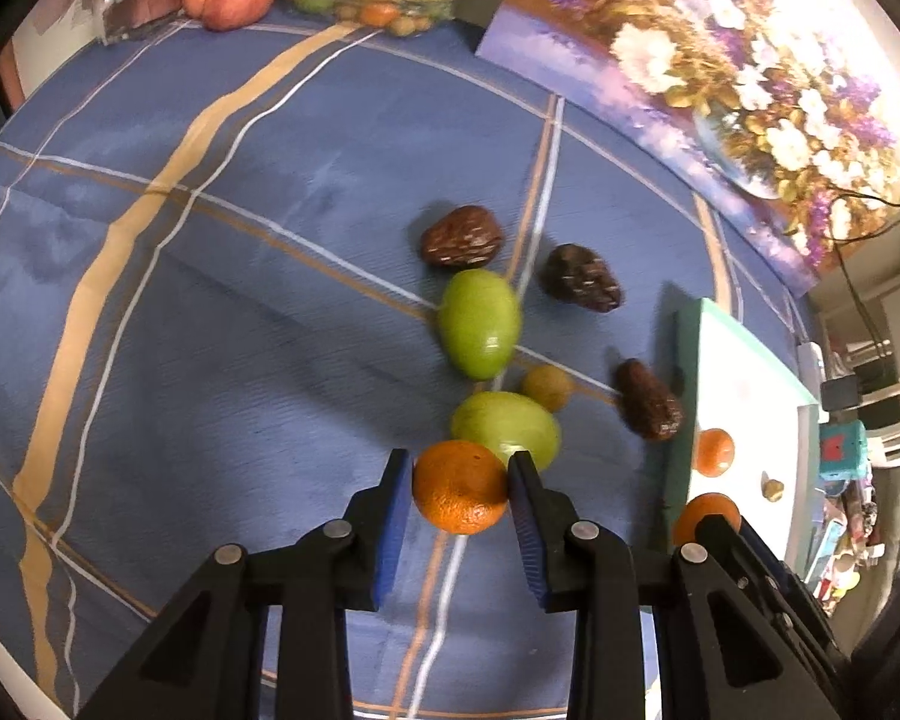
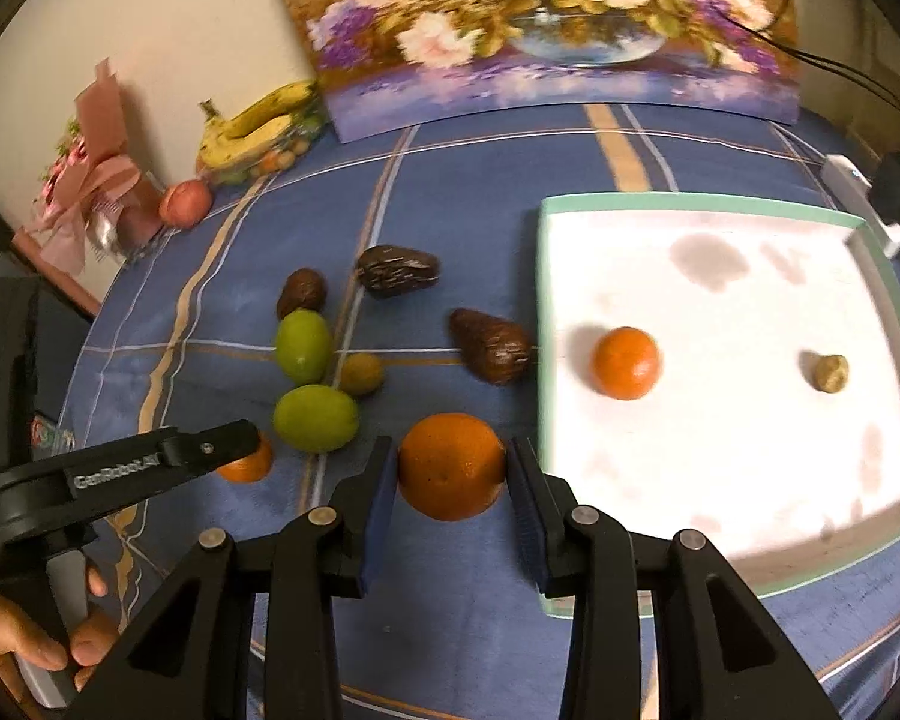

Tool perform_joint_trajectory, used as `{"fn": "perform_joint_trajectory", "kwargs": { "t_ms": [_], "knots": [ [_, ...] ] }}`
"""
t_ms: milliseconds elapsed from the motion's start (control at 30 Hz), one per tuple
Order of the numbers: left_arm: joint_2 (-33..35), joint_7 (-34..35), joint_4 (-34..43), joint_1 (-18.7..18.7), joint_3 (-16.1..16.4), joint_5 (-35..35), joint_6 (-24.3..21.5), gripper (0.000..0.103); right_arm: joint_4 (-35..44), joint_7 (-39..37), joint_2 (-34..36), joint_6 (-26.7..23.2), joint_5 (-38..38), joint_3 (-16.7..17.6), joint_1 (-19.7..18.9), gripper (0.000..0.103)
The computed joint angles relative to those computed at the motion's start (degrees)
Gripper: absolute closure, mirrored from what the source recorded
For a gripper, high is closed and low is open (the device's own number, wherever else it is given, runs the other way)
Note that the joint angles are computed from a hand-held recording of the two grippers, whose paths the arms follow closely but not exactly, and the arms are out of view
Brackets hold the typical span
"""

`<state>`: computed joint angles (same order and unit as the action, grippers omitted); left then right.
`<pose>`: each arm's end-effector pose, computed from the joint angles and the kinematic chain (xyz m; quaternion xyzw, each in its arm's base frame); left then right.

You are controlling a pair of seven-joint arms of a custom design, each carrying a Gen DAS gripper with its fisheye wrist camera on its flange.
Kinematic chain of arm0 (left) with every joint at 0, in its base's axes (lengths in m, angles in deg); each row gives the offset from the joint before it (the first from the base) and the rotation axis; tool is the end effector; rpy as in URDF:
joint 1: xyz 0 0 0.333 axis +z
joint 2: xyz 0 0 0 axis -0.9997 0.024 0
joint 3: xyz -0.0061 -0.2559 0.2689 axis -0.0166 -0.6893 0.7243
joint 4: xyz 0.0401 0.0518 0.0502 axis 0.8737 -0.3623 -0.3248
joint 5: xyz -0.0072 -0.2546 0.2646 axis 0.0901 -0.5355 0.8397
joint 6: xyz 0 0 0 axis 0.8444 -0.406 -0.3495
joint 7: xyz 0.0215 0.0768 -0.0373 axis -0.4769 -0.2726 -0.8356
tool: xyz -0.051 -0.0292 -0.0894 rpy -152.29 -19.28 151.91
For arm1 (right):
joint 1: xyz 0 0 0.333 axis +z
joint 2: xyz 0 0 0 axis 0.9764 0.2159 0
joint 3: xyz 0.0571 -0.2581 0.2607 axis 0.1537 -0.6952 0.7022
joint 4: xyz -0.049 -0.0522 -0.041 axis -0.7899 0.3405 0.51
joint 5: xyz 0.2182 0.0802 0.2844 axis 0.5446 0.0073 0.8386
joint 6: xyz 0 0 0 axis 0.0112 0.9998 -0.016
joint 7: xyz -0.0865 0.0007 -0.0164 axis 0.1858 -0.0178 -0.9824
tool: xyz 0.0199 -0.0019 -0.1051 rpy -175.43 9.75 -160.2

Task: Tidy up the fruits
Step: 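Carry both held mandarins over the white tray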

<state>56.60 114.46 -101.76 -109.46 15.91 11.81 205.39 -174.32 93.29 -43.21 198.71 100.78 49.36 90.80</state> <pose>0.5248 -0.3345 0.4670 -0.8195 0.5296 -0.2185 0.0138 0.5335 0.1436 0.4835 -0.7336 0.6220 -0.0438 0.2702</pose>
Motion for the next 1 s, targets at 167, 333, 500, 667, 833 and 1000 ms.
{"fn": "perform_joint_trajectory", "kwargs": {
  "t_ms": [167,333,500,667,833,1000],
  "knots": [
    [0.7,0.8,2.0,-0.8,-0.3,0.7,0.1,0.068,-0.6,2.0,-0.4,0.3,-0.6,-1.3,-1.4,0.064],
    [2.7,3.2,5.1,-1.9,-1.1,0.3,-0.7,0.068,-1.6,6.6,-0.9,0.3,-4.0,-2.6,-3.2,0.064],
    [5.4,5.3,9.0,-3.7,-1.6,0.1,-1.6,0.068,-2.5,10.6,-1.2,0.3,-7.2,-3.9,-5.1,0.064],
    [8.3,7.4,13.3,-5.8,-1.9,0.0,-2.4,0.068,-3.2,14.5,-1.2,0.4,-11.5,-4.9,-7.1,0.064],
    [11.4,11.2,18.4,-7.9,-2.2,0.4,-4.0,0.068,-3.9,17.4,-1.2,0.3,-15.2,-5.8,-8.7,0.064],
    [13.6,13.9,21.5,-9.2,-2.2,-0.2,-5.1,0.068,-4.7,18.5,-1.7,-0.1,-17.0,-6.3,-10.0,0.064]
  ]
}}
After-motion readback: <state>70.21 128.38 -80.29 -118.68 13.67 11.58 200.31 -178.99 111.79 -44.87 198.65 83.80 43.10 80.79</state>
